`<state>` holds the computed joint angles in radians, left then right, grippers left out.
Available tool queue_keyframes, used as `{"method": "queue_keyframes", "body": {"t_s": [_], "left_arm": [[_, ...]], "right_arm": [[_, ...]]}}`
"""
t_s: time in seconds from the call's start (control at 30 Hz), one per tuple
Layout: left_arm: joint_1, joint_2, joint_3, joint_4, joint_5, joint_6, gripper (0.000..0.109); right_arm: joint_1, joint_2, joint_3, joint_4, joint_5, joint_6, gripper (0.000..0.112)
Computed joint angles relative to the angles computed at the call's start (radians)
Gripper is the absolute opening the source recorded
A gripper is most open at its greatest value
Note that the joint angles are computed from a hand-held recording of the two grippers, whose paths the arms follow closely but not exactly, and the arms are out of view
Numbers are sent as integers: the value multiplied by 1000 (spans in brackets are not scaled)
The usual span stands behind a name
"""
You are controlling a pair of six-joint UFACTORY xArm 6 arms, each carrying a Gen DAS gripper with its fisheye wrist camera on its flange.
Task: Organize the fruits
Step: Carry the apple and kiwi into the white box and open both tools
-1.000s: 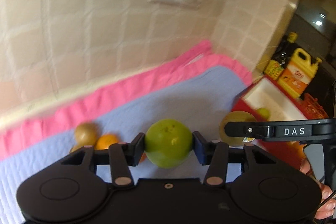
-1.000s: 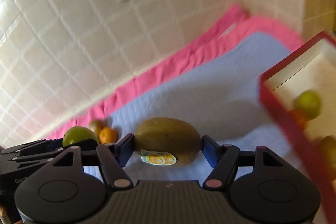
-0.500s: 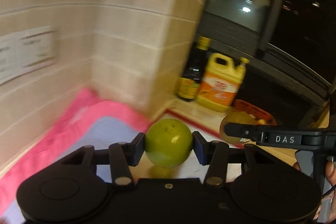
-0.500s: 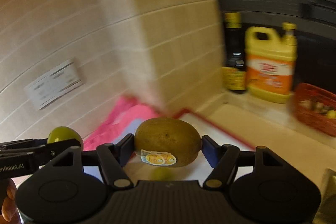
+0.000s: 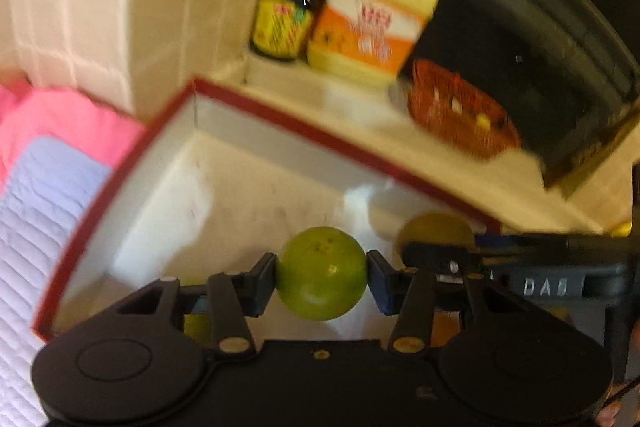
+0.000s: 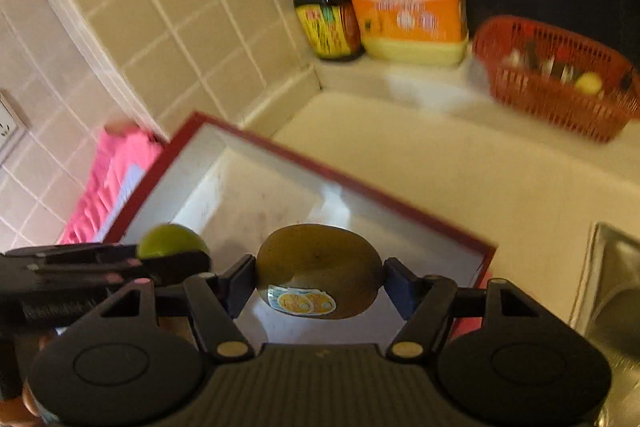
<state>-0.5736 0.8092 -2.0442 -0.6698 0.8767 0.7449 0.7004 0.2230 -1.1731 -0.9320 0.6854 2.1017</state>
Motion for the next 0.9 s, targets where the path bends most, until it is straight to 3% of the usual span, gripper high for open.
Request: {"method": "queue_keyframes", "body": {"t_s": [0.43, 0.77, 0.83, 0.9], "left_arm": [[-5, 86, -60, 88, -1, -69, 58], [-6, 79, -34, 133, -21, -94, 58], [-4, 70, -22, 121, -21, -87, 65], [-1, 43, 15, 87, -42, -57, 79]], "right_arm": [[16, 69, -70, 118, 62, -106, 71], [10, 66, -68, 117, 73, -95, 72], [11, 63, -64, 113, 75, -90, 72], [12, 59, -58, 105, 72, -70, 72]]}}
